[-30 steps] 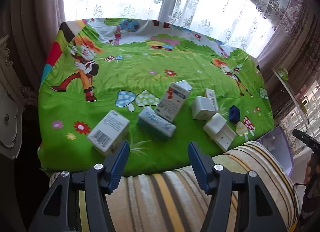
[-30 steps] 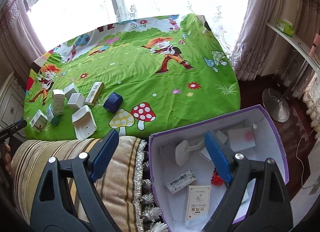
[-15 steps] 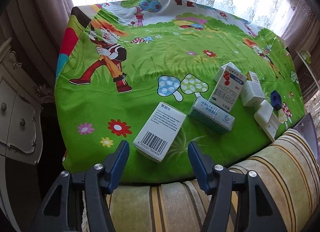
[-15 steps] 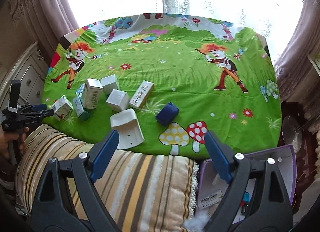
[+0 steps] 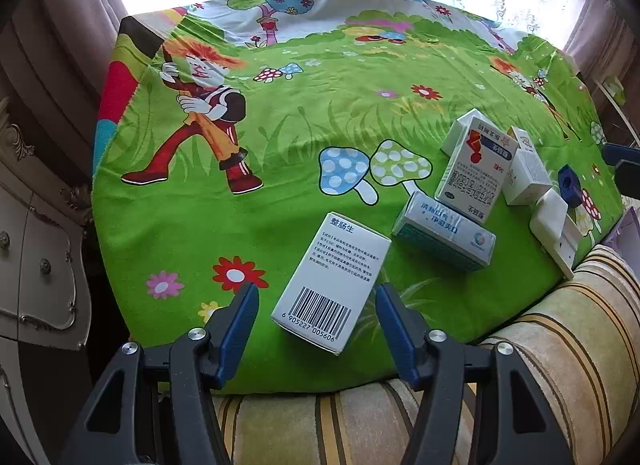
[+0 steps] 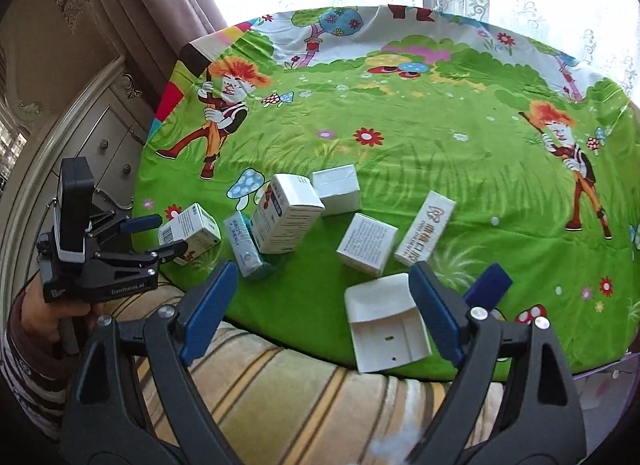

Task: Organize rigid objects
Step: 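Grasp the barcode white box with the left tool while the right tool grasps a white cube box, then lift both held boxes and carry them over the purple box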

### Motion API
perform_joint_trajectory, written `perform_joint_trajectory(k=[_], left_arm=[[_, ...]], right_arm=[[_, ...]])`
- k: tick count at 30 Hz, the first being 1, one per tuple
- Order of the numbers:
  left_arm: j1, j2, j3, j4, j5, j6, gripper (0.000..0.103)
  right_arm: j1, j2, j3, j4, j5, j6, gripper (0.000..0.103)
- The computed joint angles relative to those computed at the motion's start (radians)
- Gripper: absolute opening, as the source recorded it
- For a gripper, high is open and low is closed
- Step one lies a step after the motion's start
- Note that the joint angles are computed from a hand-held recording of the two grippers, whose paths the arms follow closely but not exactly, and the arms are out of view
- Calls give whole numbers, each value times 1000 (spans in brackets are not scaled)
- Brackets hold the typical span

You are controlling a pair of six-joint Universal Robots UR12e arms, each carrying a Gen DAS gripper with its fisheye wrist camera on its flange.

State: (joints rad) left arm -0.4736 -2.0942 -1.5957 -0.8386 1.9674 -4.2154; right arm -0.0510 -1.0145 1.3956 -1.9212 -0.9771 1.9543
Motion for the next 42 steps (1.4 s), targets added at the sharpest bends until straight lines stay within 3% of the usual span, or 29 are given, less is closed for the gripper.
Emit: perform_joint_trajectory(k=[12,17,30,34,42], left_arm=[[9,-3,-18,50,-24,19,61],[12,-2,-25,68,-40,27,53],[13,-2,-29,81,-41,31,51],[13,-1,-33,93,-42,35,51],[6,10,-50,126,-21,4,49]], right_arm=[[76,74,-84,100,-67,82,89],[91,97,-115,134,-88,103,89],[110,124,-143,191,-102,102,88],[109,123,-140,200,-103,90,57],[94,107,-117,198,-67,63,52]])
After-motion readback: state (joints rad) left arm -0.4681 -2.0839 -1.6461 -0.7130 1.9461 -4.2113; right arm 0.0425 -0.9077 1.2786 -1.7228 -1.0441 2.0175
